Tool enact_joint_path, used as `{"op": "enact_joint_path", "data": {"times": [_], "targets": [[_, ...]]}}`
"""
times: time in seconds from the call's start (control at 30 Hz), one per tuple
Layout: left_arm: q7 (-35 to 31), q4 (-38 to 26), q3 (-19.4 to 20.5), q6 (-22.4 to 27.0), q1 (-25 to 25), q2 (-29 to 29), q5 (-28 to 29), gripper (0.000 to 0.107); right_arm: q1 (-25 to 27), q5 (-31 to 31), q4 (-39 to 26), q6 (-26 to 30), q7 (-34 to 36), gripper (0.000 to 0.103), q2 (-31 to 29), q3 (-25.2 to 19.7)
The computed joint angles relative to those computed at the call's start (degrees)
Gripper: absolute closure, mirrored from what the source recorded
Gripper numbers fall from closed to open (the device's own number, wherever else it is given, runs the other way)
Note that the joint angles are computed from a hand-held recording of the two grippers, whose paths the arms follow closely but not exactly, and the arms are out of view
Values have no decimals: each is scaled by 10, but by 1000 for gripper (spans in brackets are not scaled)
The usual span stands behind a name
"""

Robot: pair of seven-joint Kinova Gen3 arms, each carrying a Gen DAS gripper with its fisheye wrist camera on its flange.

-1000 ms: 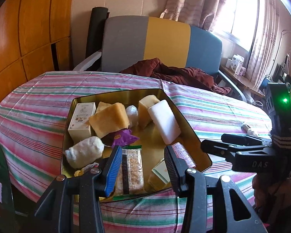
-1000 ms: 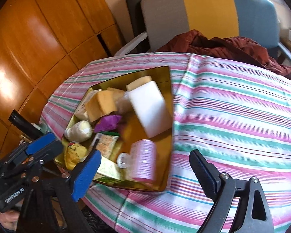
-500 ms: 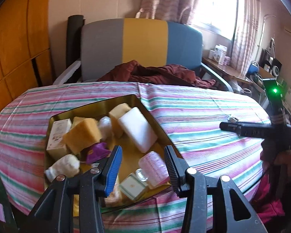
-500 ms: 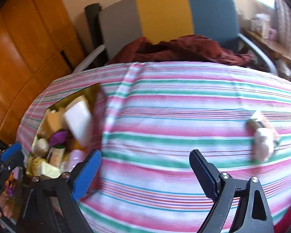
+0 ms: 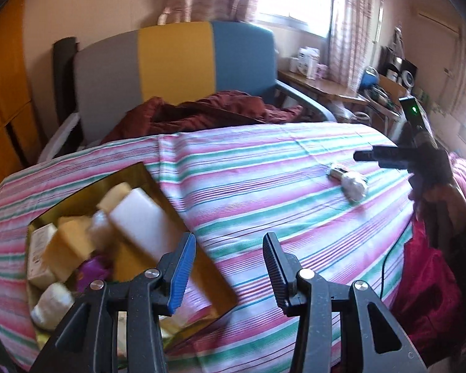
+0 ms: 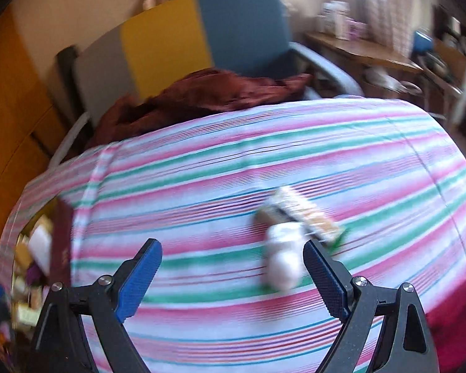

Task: Organize objects
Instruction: 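Withdraw both open tools from the tray back to the remaining items, then grasp the white wrapped bundle with the left tool while the right tool grasps the last snack bar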

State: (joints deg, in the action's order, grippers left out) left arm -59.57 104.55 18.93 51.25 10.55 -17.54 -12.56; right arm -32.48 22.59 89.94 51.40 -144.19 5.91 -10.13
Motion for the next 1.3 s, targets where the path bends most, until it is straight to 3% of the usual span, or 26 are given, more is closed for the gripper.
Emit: {"op": "enact_joint_path", "data": {"times": [0.13,0.37,0.53,0.73,0.97,1.13,1.23,1.3], "targets": [[-18,-31,4,-10,22,52,7,62,28,7,31,-12,-28,9,-16,19],[-72,-99,-28,-30,87,169,58,62,94,-51,82,-64,-48,9,-49,28],[-130,-156,-50,-41,115,250,128,62,120,-94,88,-78,-23,8,-56,26],[-161,-250,-62,-27,140,342,168,62,135,-138,90,-88,19,8,-54,27],[-152,-351,-76,1,157,432,200,61,150,-165,102,-99,29,8,-62,31],[-127,-417,-90,34,177,485,192,61,155,-175,98,-98,38,8,-57,33],[-125,-446,-92,53,182,512,190,61,158,-182,99,-102,43,8,-56,34],[-126,-432,-97,38,184,510,186,67,159,-186,98,-101,49,8,-55,35]]}}
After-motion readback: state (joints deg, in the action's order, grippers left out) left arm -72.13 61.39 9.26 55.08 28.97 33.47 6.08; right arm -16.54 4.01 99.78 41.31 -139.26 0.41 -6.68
